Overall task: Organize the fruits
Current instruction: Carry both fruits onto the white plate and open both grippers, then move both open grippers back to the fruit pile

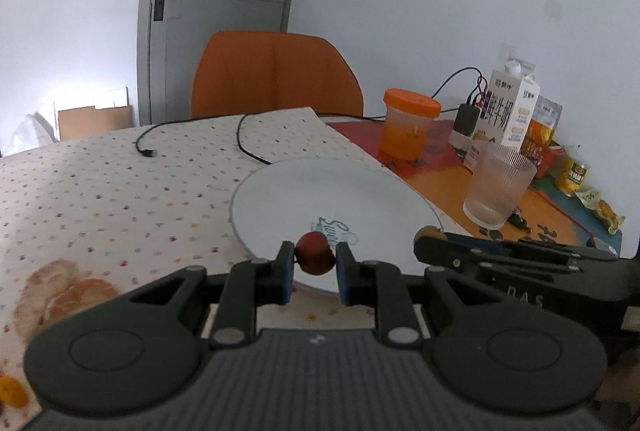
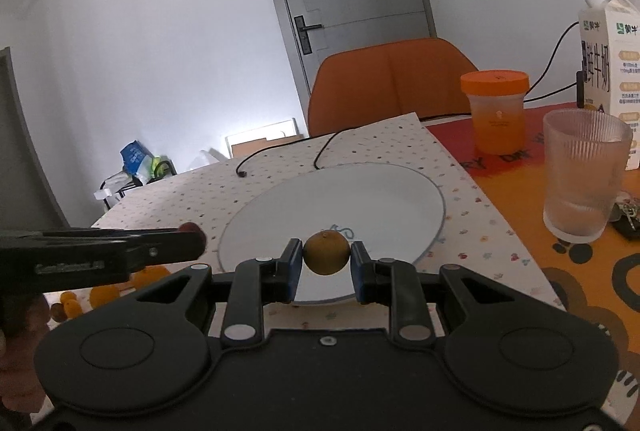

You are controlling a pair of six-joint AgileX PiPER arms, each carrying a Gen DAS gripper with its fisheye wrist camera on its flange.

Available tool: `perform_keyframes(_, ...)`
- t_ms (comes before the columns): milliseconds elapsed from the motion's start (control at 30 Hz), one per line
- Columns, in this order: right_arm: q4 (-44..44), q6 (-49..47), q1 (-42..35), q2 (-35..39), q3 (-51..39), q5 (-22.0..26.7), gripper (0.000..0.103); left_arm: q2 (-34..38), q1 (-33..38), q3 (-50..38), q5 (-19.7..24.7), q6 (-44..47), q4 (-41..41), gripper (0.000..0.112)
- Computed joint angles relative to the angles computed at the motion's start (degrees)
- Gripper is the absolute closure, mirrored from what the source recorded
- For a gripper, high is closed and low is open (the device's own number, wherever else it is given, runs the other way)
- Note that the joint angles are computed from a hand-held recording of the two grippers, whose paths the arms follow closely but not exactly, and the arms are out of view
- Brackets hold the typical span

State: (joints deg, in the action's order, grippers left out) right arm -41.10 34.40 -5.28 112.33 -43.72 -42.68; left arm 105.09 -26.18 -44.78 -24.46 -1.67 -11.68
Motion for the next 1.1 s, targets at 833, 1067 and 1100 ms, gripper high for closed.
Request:
perform_keyframes(833,-0.5,0.5,-0.8,0.7,-1.9,2.0,0.071,-1.3,1.9,-2.5,5.2,5.8,-7.1,0.069)
perform_keyframes(1067,0.4,0.6,0.2,-0.9,-1.4,3.2,0.051,-6.4,5.0,3.8,1.3,5.6,-8.1,0.031)
perform_keyframes(1100,0.4,0.7,0.4,-1.1,-1.3,3.1,0.050,-6.9,5.4,4.5,0.9,5.1,-7.5,0.030)
